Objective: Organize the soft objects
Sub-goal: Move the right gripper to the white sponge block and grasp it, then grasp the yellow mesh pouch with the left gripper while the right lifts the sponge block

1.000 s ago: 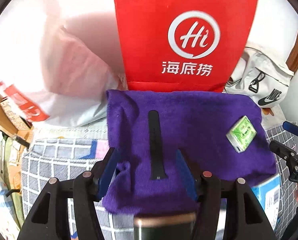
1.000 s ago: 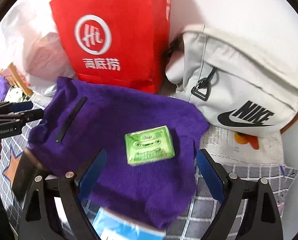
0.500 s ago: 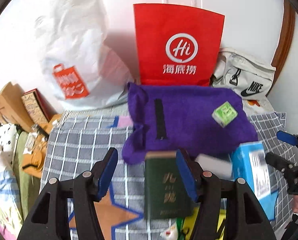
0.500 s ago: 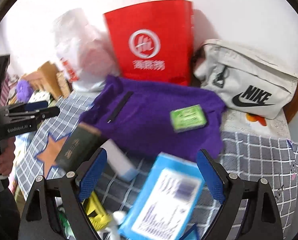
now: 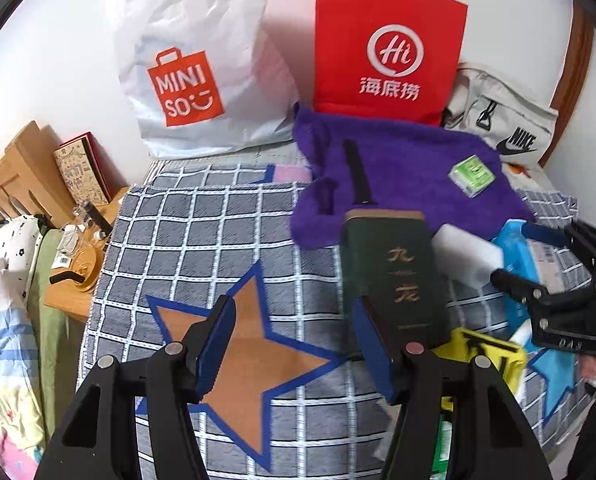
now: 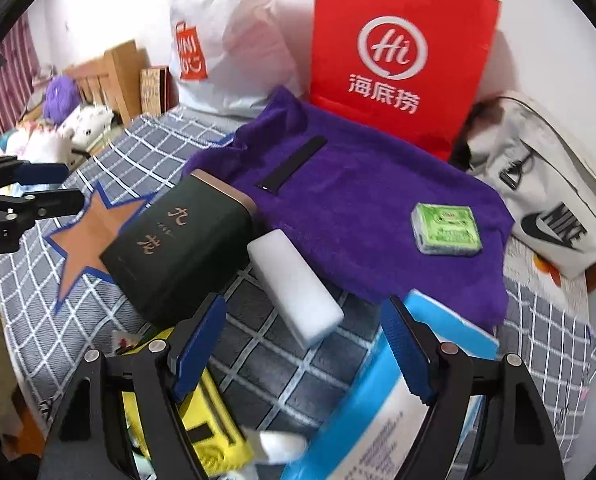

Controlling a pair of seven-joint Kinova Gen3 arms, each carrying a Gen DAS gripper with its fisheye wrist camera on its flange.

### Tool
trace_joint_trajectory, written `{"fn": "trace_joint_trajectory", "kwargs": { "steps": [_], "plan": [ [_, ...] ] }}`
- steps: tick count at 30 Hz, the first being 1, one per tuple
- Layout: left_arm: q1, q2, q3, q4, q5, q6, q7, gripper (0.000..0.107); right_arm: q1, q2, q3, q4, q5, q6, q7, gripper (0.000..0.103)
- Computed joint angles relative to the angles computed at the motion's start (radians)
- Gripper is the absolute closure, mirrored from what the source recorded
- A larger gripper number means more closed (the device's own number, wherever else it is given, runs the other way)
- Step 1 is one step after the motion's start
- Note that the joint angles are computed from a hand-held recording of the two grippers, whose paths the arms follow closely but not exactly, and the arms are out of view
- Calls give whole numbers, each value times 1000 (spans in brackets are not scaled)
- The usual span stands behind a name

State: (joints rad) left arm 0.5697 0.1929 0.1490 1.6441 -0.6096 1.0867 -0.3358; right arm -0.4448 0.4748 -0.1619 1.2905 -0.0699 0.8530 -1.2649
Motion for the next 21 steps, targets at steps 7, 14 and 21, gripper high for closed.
{"fn": "trace_joint_trajectory", "kwargs": {
  "steps": [7,14,21],
  "plan": [
    [-26,-16,-6,36,2,-37,-27,49,-99,85,47,-94,128,63,-27,31],
    [-33,-34,5,60,4,-57,-31,49,-100,123,29,-111,147,95,30,64],
    [-10,-44,28,67,7,-53,10,49,-30,20,14,-8,43,13,8,64]
  ]
}}
